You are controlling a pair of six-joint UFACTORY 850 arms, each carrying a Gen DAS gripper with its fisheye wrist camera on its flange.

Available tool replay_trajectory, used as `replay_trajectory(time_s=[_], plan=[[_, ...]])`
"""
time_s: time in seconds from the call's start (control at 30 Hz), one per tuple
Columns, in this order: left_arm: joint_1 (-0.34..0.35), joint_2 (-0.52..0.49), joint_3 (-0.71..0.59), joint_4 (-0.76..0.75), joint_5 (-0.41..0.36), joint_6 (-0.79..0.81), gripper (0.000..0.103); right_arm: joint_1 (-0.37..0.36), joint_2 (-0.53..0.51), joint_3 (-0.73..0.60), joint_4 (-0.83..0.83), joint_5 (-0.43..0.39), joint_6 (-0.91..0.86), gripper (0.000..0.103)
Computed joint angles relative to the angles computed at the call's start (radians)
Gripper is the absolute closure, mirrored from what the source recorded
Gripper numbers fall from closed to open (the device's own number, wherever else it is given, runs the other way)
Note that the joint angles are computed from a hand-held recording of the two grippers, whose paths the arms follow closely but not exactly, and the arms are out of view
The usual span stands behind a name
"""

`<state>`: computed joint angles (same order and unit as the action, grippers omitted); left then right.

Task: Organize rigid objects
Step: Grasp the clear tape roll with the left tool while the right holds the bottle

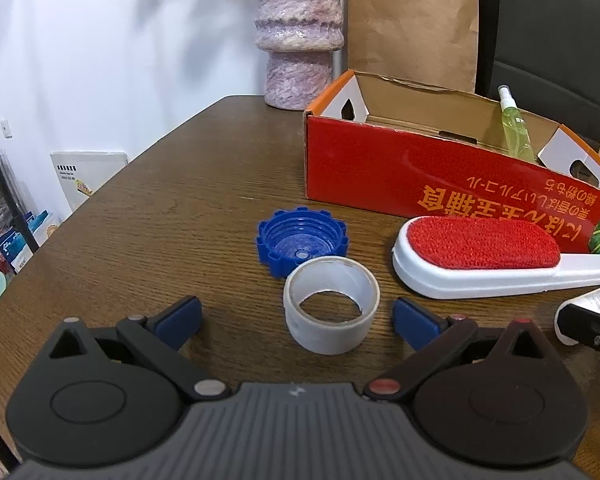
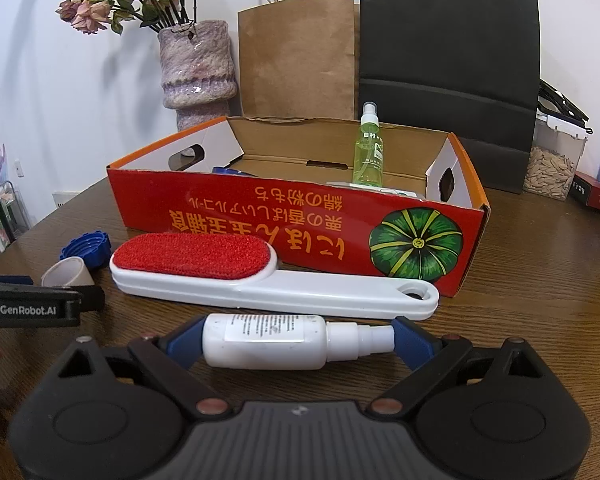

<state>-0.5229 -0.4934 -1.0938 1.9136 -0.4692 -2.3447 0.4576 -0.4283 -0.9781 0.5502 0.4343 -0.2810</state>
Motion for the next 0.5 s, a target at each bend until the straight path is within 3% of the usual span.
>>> replay_trajectory(time_s=[0.3, 0.5], plan=[[-0.011, -0.005, -0.010, -0.048, -0.024, 0.064, 0.000, -0.001, 0.000, 0.000, -0.002, 0.000, 0.002, 0.006], [0.001, -0.001, -0.007, -0.022, 0.007, 0.026, 0.000, -0.001, 0.000, 0.001, -0.003, 0.000, 0.002, 0.006]])
